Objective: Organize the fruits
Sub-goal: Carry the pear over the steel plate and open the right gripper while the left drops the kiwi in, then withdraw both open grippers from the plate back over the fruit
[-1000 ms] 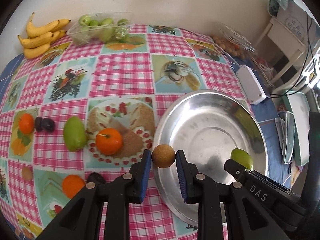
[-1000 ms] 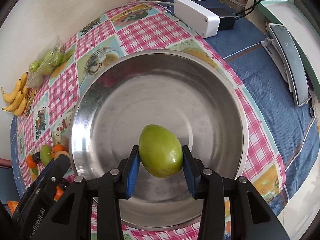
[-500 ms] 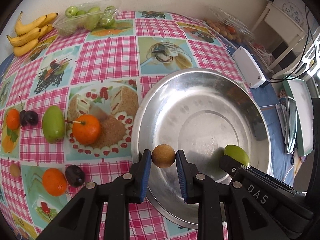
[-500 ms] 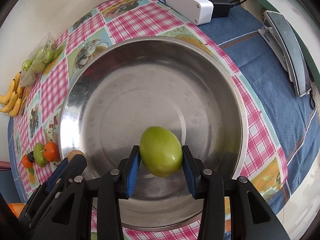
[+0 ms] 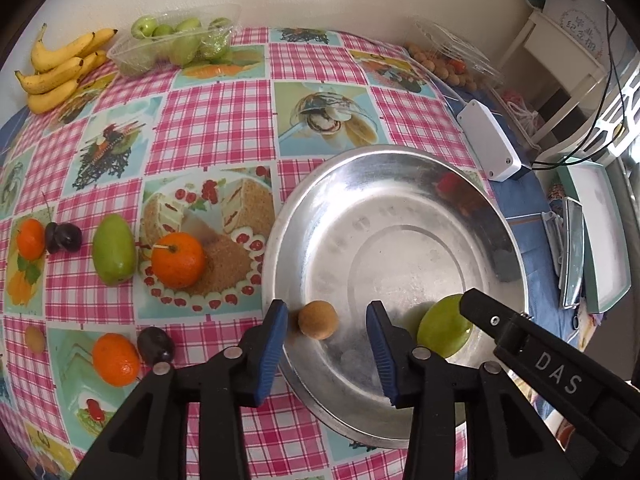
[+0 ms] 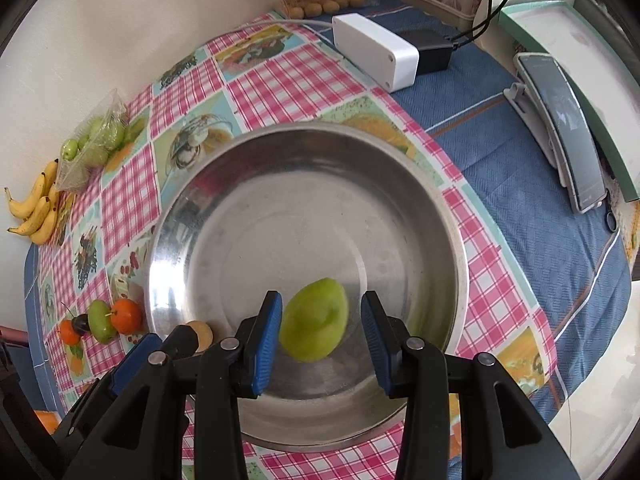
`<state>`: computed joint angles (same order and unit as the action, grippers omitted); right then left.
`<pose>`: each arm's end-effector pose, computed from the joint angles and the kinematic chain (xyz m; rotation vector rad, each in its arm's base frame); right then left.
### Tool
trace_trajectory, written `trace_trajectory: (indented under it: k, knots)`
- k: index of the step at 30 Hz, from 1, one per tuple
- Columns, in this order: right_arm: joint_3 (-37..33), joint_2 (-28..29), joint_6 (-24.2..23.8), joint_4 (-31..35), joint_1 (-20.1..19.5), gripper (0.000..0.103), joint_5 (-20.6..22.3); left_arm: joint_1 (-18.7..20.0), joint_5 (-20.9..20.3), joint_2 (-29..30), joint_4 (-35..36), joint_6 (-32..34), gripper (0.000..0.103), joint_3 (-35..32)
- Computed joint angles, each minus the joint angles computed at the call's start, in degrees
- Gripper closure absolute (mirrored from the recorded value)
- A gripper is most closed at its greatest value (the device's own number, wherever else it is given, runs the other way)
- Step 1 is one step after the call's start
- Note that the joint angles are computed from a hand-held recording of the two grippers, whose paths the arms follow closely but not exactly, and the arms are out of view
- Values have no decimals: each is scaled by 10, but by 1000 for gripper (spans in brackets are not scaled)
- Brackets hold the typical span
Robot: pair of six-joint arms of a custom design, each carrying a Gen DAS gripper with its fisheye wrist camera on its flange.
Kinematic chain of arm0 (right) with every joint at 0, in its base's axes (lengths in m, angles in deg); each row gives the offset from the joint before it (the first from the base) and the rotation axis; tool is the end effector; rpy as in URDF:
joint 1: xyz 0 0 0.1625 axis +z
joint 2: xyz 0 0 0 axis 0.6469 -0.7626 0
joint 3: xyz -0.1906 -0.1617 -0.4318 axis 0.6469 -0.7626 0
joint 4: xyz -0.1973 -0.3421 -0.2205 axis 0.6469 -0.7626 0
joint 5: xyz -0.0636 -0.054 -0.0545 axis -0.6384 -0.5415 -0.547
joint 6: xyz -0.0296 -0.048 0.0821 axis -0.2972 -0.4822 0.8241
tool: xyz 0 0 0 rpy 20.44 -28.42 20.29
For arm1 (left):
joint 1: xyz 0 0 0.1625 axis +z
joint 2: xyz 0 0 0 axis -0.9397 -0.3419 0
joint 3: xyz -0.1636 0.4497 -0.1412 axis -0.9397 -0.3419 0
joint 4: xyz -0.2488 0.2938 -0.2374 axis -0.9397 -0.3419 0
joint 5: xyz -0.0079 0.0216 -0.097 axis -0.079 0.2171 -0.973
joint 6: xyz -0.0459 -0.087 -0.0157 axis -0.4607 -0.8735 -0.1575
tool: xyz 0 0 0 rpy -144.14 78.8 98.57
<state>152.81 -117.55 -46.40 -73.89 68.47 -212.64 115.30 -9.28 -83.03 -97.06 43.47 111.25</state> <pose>0.2391 -0.4992 0.1258 -0.1953 -2.4374 0.4709 -0.2082 -0.4866 0.1488 0.0904 2.5343 -0.4777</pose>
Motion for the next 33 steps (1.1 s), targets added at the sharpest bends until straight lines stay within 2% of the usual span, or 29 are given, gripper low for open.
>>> trace_trajectory:
  k: [4, 6, 10, 16, 22, 25, 27, 29, 31, 33]
  knots:
    - [-3, -2, -4, 1, 5, 60, -1, -4, 13, -11, 10, -7, 55, 1]
    - [-5, -2, -7, 8, 8, 60, -4, -7, 31, -17, 30, -18, 49, 0]
    - [-3, -6, -15, 15, 10, 58, 3, -3, 66, -29, 93, -65, 45, -3]
    - [-12, 7, -25, 30, 11, 52, 9, 16, 71, -51, 130, -117, 42, 0]
    - [-17, 16, -34, 38, 11, 47, 12, 21, 71, -53, 144, -135, 39, 0]
    - [-20, 17, -36, 40, 12, 46, 11, 21, 76, -53, 151, -141, 29, 0]
    - [-20, 17, -40, 37, 11, 43, 14, 21, 81, -52, 163, -153, 15, -2]
    - [-19, 18, -42, 32, 10, 31, 16, 22, 87, -52, 177, -164, 8, -5]
    - [-19, 19, -45, 28, 11, 25, 15, 23, 91, -52, 190, -173, 4, -7]
    - [-19, 20, -48, 26, 11, 24, 15, 23, 97, -52, 200, -179, 0, -7]
